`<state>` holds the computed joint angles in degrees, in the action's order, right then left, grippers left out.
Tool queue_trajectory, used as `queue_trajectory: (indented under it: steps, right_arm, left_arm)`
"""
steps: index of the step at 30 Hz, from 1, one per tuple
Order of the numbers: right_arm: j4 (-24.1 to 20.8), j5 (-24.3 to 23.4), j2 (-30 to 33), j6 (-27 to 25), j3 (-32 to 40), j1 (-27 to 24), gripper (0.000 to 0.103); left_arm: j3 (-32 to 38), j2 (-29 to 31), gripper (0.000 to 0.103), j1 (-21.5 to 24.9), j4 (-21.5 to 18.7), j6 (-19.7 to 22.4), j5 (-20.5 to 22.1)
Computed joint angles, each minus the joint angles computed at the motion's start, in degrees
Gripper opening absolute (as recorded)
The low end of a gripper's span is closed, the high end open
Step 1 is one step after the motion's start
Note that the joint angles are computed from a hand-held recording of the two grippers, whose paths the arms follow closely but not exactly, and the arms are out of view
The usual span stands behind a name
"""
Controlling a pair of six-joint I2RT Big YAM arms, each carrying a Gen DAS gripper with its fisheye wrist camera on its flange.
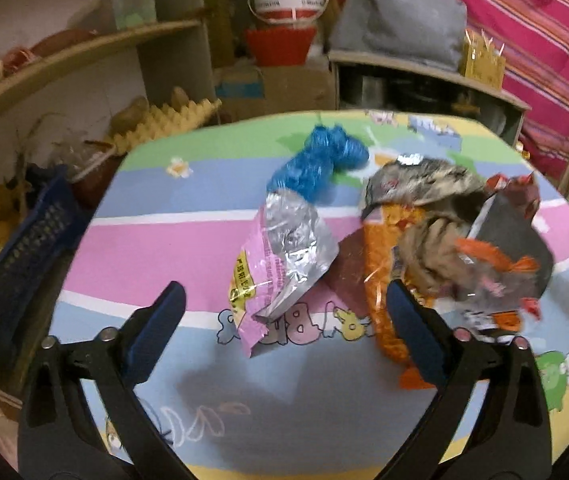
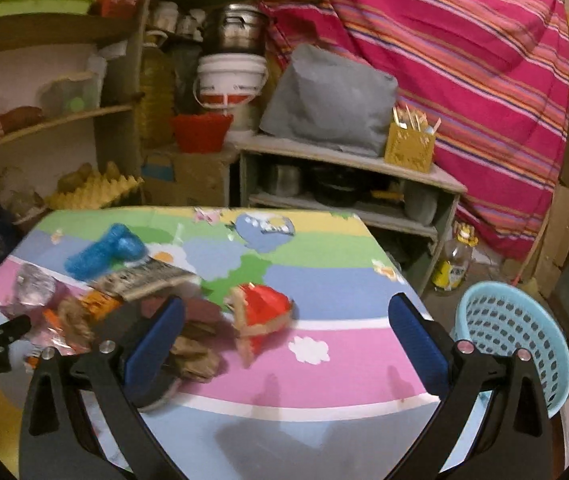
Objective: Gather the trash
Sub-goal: 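Reach the left gripper to the pink-and-silver wrapper while the right gripper reaches the black cup, then close the left gripper on the pink wrapper while the right gripper grasps the black cup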
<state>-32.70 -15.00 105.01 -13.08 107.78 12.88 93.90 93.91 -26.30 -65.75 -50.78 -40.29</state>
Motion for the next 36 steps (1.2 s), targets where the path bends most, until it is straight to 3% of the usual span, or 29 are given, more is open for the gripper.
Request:
queue_trajectory:
  steps: [4,5,6,7,12,19,22,28,33,36]
  right_arm:
    - [-2.6,0.0,2.6,2.0,3.9,-0.3,0.099]
    - [-2.6,0.2,2.8,1.9,4.0,-0.1,0.099]
    - [-2.4,0.5,2.9,1.5,4.1,0.1,0.099]
    - [-2.5,0.4,3.2,1.1,4.4,-0.1,0.099]
    - [-2.5,1.2,3.8,0.4,5.0,0.7,0.099]
    - [-2.1,2.1,3.0,-1.8,3.3,2.4,0.099]
    - [-2.1,2.5,2.3,-3.3,2.1,3.1,0.099]
    - [-3.4,4.7,2.5,-6.7,1.8,3.7,0.099]
    - [-7.9,-0.6,2.4,-3.9,3.2,2.7,0.099]
    - [-7.7,-2.1,0.7,-5.2,0.2,3.3,0.099]
  left_arm:
    - [-0.2,0.9,0.054,2.6,2.1,3.4,5.7]
    - [-0.2,1.1,0.047,2.8,2.5,3.8,6.1]
    - [-0.2,1.3,0.031,3.0,2.8,4.2,6.3]
    - [-0.1,1.6,0.026,3.2,3.0,4.8,6.8]
    - [-2.0,0.0,0.018,3.4,6.1,4.6,8.0]
    - [-4.2,-3.5,0.016,1.7,4.8,1.6,1.3]
    - [-4.0,-3.7,0.016,1.6,2.3,-0.1,-0.6]
    - [-5.6,-5.0,0.016,2.4,1.0,-2.8,0.2]
    - [-5.8,-5.4,0.016,2.0,0.3,-2.9,-1.4]
    - [-5.8,-5.7,0.016,1.7,0.0,-3.0,-2.0]
